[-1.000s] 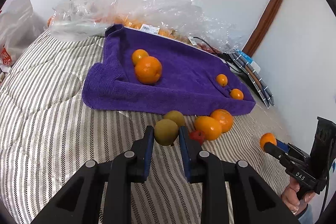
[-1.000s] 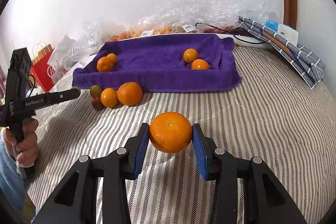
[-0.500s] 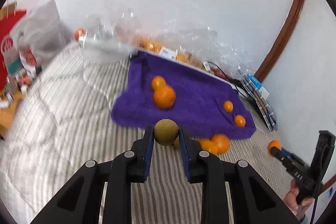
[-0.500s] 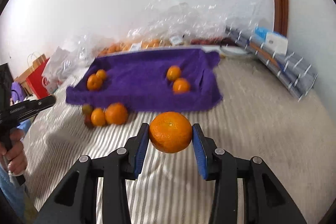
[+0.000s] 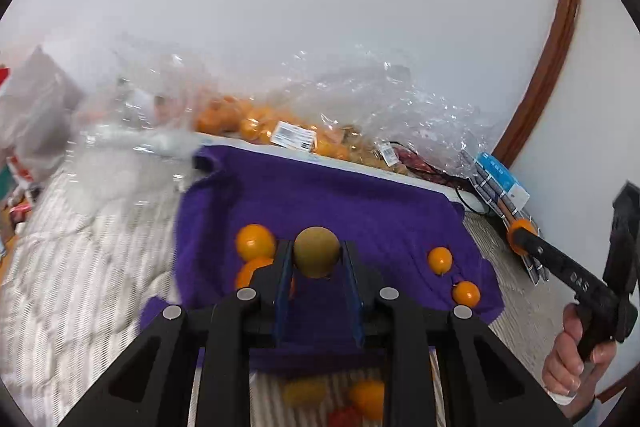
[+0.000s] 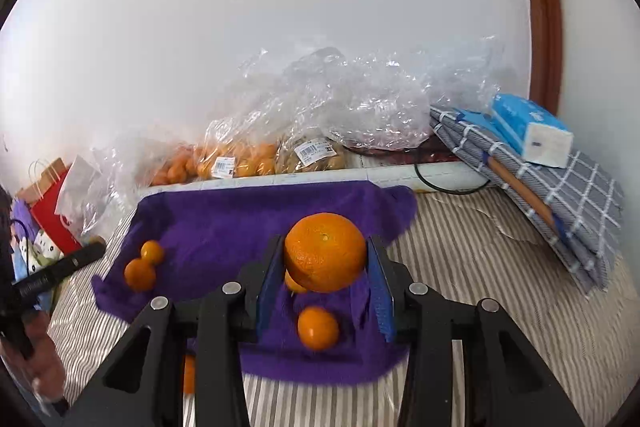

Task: Organize fruits
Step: 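Carry the held orange and green-yellow fruit onto the purple towel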

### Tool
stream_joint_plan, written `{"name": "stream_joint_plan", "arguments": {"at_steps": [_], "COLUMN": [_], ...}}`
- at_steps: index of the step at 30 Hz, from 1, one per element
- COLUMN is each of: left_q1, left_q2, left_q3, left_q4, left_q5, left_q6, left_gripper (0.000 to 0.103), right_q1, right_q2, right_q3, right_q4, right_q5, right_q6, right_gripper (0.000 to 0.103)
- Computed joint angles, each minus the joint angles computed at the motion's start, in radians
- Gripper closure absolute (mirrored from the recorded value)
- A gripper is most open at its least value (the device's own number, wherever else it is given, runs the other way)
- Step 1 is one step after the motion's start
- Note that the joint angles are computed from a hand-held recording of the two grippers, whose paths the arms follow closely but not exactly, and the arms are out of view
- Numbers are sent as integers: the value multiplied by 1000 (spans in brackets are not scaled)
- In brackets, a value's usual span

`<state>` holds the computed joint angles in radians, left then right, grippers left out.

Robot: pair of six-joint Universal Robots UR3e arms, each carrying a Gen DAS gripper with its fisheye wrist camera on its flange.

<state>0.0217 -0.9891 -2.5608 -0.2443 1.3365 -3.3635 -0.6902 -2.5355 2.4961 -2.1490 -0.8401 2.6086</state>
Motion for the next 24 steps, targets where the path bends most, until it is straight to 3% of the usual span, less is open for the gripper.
{"name": "stream_joint_plan", "arguments": {"at_steps": [3, 7, 11, 17, 24], "left_q1": [-52, -176, -168, -161, -173], "left_q2": [-144, -303, -343, -354, -377], "left_q3": [-32, 20, 21, 6, 9], "left_q4": [164, 220, 221, 240, 265], "left_q5": [27, 163, 123, 127, 142], "left_q6": [-4, 10, 5, -3, -12], "left_gripper": [80, 80, 80, 80, 80], "right_q1": [55, 131, 101, 191, 211], "right_q2": [140, 339, 354, 469, 476], "right_q3": [69, 90, 87, 93, 106], "right_q4": [-216, -406, -345, -500, -528], "right_q5": [-26, -102, -48, -126, -141], "right_q6": [64, 112, 78, 125, 131], "right_gripper": [62, 62, 62, 62, 62]}}
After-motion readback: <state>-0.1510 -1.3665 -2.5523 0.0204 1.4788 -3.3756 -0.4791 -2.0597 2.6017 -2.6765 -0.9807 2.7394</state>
